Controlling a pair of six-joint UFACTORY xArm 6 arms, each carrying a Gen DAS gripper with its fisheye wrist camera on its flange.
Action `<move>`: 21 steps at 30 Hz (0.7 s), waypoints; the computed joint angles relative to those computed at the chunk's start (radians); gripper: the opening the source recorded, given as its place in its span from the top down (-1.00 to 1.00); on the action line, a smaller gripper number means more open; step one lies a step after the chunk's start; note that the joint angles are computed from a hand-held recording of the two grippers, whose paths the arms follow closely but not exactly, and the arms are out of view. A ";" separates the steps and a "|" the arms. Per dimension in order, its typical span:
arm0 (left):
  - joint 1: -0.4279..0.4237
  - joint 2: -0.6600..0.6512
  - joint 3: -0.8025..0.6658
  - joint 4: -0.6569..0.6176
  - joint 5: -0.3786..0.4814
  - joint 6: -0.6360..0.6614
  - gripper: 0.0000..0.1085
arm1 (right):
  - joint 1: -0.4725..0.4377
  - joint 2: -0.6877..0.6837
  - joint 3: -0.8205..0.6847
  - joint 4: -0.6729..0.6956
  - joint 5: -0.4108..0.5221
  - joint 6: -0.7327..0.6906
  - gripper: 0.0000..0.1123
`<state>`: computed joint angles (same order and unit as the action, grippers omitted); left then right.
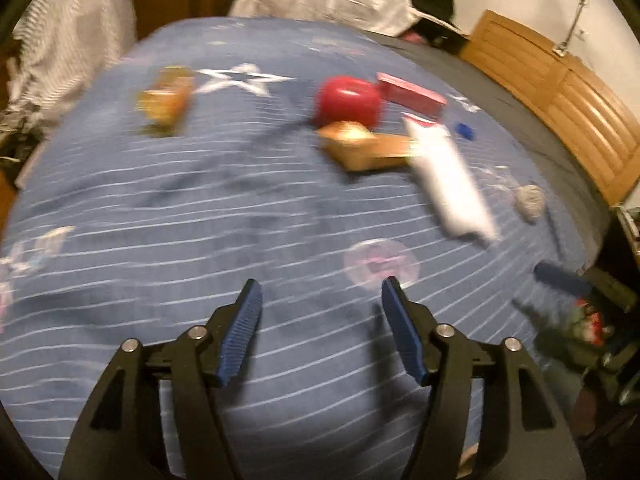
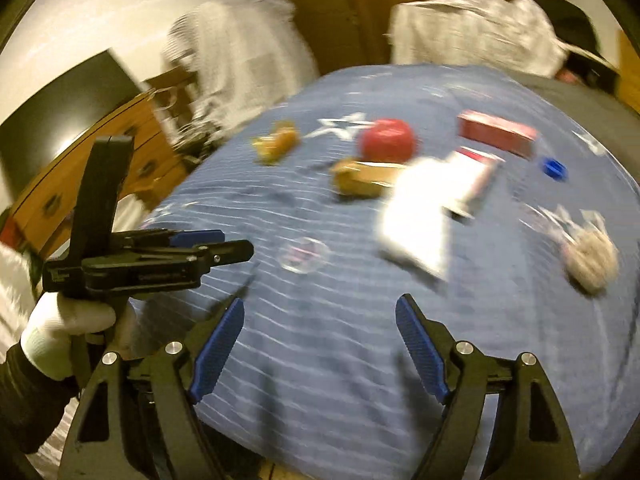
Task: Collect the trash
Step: 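Move both tools back over the bed toward the remaining trash, then grasp the white bubble-wrap sheet with the left tool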
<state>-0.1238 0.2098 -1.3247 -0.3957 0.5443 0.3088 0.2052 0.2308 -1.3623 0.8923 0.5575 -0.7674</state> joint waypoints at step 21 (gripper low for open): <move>-0.162 0.365 -0.467 0.220 0.073 -0.334 -0.16 | -0.154 0.013 0.032 0.179 0.016 -0.132 -0.48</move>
